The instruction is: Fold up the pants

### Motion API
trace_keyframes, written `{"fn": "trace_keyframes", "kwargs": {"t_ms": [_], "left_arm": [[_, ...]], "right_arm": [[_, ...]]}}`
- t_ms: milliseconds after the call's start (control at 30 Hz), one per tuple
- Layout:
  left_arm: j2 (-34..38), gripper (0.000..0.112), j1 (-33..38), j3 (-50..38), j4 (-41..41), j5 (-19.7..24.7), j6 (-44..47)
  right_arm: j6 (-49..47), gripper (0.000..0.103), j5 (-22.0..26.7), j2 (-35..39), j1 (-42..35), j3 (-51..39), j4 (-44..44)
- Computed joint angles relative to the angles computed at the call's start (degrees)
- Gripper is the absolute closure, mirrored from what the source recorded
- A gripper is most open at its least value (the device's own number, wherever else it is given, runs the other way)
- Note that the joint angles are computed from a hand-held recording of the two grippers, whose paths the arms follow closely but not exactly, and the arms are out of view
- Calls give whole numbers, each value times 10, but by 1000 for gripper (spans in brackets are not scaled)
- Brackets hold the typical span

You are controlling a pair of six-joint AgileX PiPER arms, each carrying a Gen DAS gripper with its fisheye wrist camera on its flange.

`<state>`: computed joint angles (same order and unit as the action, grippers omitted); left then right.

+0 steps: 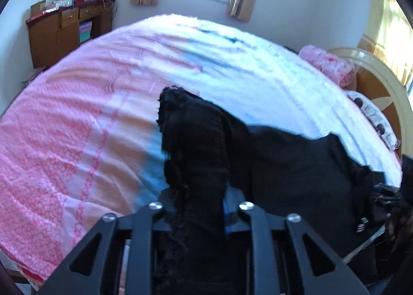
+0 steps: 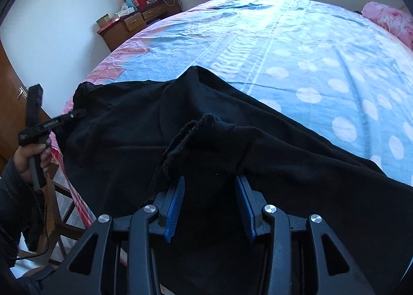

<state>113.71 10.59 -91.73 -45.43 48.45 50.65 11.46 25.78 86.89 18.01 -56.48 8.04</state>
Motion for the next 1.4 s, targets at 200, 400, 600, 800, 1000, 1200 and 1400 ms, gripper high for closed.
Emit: {"fn": "trace_keyframes", "kwargs": {"t_ms": [200,400,600,800,1000,1200,1400], "left_arm": [[-16,93,24,-5,-63,92,-13],[-51,95,30,13,-107,127,-20],[-89,95,12,9,-159,177,-33],[-126,96,-46,2,-169,187,-37],[-138,96,-142,-20,-158,194,-53],[-125,96,-259,-53,-129,177,-76],[-77,97,-363,-100,-63,146,-129]], "right_arm": [[-89,58,-28,-10,-26,26,109],[-100,57,-38,-24,-26,40,132],[-68,57,-44,-42,-27,52,111],[-44,55,-46,-87,-51,81,97],[-12,55,-41,-160,-113,131,108],[-44,55,-11,-240,-205,180,146],[-68,55,31,-314,-293,219,149]]}}
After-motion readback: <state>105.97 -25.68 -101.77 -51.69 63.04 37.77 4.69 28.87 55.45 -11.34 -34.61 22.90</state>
